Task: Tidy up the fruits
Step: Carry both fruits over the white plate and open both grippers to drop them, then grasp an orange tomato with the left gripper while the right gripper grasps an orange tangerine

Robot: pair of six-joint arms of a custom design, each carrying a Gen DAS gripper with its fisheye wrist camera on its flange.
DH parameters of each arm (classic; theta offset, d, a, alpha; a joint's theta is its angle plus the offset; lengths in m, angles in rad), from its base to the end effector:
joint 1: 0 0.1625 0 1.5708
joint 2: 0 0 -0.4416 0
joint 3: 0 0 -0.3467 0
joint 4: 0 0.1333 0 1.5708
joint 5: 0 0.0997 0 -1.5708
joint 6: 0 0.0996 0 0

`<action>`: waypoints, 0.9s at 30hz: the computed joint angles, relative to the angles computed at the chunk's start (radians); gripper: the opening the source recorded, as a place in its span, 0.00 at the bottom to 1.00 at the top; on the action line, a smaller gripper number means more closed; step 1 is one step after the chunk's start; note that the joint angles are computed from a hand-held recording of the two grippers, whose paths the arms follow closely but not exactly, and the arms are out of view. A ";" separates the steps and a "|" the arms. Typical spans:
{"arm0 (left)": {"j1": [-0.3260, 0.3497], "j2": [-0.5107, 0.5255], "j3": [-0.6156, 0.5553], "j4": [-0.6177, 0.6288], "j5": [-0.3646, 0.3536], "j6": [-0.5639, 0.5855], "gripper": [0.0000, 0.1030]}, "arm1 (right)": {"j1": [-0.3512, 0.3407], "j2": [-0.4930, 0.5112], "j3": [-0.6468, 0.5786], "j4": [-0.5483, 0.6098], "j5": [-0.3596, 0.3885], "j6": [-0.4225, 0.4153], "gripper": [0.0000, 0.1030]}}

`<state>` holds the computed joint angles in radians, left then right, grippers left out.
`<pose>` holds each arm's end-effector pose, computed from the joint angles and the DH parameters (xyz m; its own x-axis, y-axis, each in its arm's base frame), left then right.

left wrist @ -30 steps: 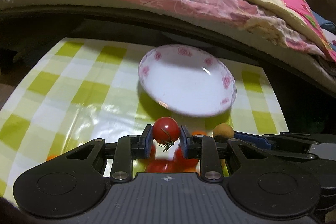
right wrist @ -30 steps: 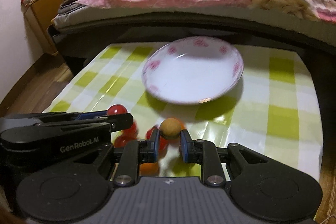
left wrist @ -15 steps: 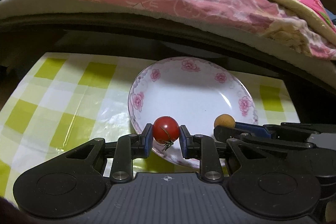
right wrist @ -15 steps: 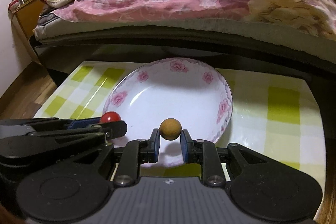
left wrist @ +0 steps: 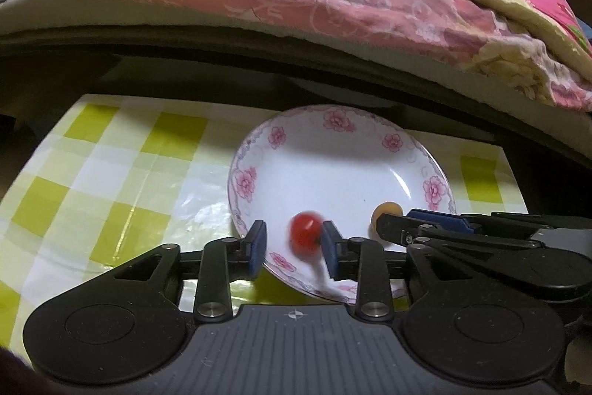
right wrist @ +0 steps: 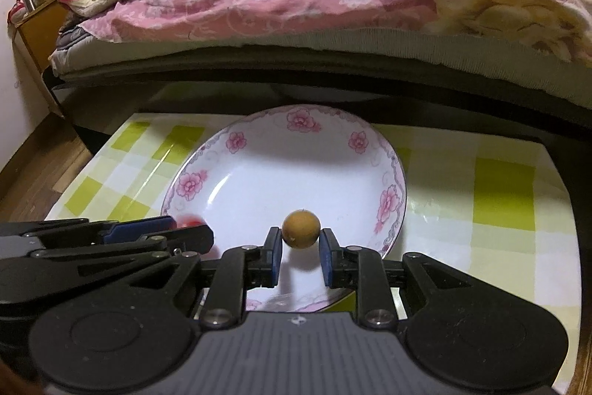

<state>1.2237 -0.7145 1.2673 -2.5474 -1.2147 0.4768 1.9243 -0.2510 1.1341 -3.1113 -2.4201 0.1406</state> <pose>-0.0998 -0.7699 0.2257 -0.6841 0.5569 -0.4711 0.7024 0.6771 -0.2195 0.3204 -0.6993 0.0131 -0.8092 0.3039 0.5028 -0.1622 0.7070 -0.6883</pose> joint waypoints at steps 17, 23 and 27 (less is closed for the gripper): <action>-0.012 -0.059 0.018 0.017 -0.014 -0.023 0.55 | 0.038 -0.035 0.038 -0.013 -0.052 0.023 0.29; -0.012 -0.094 0.044 0.014 -0.014 -0.019 0.57 | 0.057 -0.060 0.081 -0.010 -0.061 0.054 0.29; -0.008 -0.114 0.057 0.023 -0.006 -0.019 0.57 | 0.069 -0.074 0.113 0.013 -0.052 0.083 0.29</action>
